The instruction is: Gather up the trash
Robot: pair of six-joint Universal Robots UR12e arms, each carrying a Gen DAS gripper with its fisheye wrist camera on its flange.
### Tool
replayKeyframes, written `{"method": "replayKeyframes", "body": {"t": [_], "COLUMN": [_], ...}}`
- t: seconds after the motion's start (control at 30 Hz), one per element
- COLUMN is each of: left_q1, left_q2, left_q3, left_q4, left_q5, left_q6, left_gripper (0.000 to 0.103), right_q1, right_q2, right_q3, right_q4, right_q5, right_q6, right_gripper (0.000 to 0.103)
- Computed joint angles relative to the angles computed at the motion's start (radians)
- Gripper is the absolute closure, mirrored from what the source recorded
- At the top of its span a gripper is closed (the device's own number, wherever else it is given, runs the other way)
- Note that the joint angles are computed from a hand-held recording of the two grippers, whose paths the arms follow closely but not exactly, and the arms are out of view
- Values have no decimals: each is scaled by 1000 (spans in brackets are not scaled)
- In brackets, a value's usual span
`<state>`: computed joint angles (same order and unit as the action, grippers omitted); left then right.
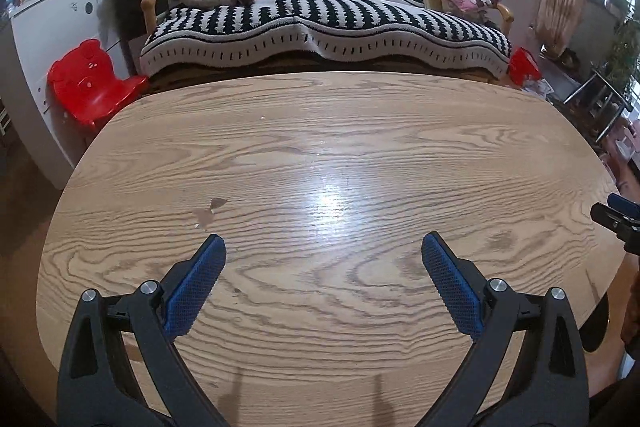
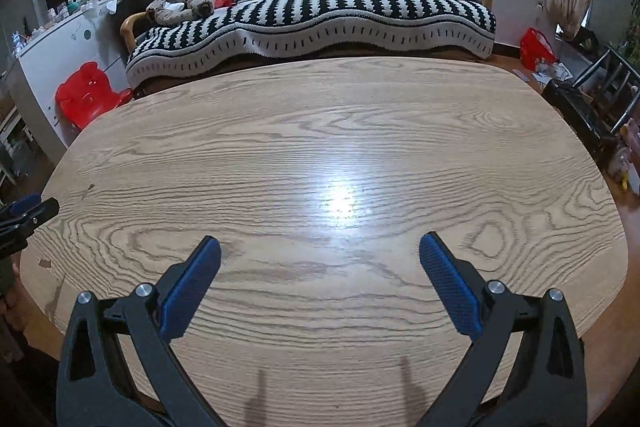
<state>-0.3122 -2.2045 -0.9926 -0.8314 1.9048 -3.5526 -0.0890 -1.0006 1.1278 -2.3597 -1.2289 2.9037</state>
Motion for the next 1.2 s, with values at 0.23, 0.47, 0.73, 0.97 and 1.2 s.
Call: {"method": "replayKeyframes", "body": {"t": [0.23, 0.47, 0.73, 0.97, 1.2], "left_q1": [-1, -1, -1, -1, -5], "left_q2": [-2, -2, 1, 2, 7], "left_q3": [-1, -2, -9, -12, -16], "left_q4": [3, 5, 9, 9, 7], "left_q5": [5, 6, 6, 9, 13], "left_q6": [10, 15, 12, 14, 12], "left_gripper": [8, 8, 8, 8, 8], "right_q1": [2, -2, -7, -9, -11], "right_q2": [2, -4, -6, -6, -7], "right_q3": [-2, 11, 13, 13, 15], "right_q4": [2, -7, -6, -5, -6], "right_q5": [-5, -4, -2, -2, 0], "right_q6": [-5, -3, -4, -5, -8], "right_gripper": [7, 7, 7, 7, 7]}}
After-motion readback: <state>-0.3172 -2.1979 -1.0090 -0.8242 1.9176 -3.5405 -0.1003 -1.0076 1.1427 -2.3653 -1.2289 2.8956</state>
